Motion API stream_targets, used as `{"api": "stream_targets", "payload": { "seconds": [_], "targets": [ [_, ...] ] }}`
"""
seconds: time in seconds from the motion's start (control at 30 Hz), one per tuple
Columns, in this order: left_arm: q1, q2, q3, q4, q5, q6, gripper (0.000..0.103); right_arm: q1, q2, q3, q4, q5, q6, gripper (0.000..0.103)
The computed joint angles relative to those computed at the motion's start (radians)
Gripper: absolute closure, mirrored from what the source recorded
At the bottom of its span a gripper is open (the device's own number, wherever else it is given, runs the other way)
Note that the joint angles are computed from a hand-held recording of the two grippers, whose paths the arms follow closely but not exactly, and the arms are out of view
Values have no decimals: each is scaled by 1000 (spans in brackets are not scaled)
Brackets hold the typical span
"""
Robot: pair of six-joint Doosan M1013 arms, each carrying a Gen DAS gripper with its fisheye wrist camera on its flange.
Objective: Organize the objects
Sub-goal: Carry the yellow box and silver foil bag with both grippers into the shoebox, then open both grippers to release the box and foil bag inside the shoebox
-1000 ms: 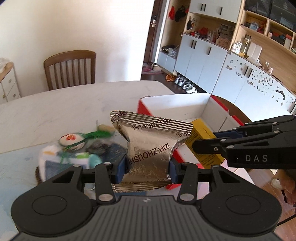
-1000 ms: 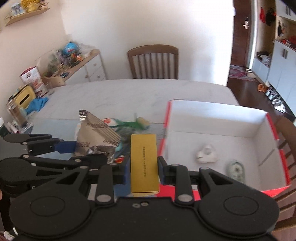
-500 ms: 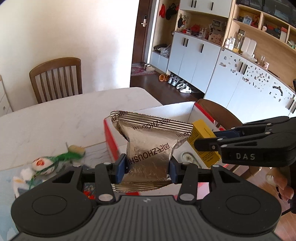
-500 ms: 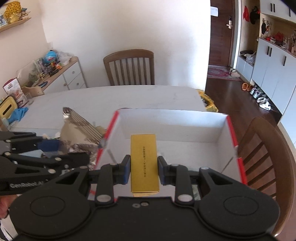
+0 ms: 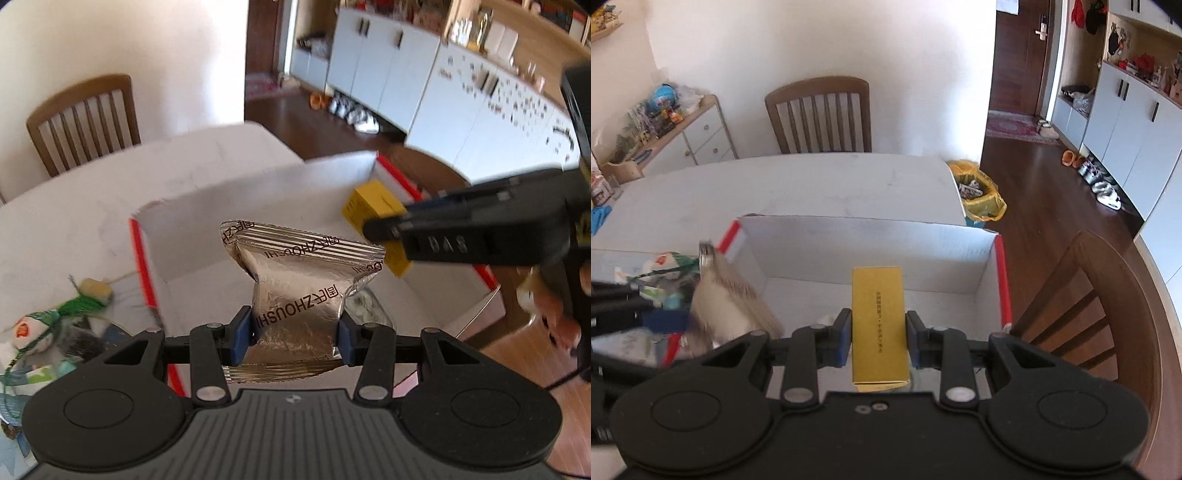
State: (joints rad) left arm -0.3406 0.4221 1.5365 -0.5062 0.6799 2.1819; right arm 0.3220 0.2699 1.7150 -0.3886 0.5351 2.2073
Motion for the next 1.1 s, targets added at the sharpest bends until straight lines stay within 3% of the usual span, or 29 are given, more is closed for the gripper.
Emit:
{"api": "stream_targets", "payload": {
  "seconds": [0.5, 0.9, 0.97, 1.1],
  "targets": [
    [-58, 81, -71, 222, 108, -152, 57, -57, 107, -73, 181, 90, -216, 75],
    [-67, 139, -149, 294, 233, -198, 57, -66, 160, -117, 267, 180, -297, 74],
    [-63, 147, -161, 285, 259, -123, 57, -67, 160, -113, 278, 179, -304, 74],
    [-60, 159, -178, 293, 291, -125, 57, -68, 162, -114, 278, 178, -309, 74]
  ]
}}
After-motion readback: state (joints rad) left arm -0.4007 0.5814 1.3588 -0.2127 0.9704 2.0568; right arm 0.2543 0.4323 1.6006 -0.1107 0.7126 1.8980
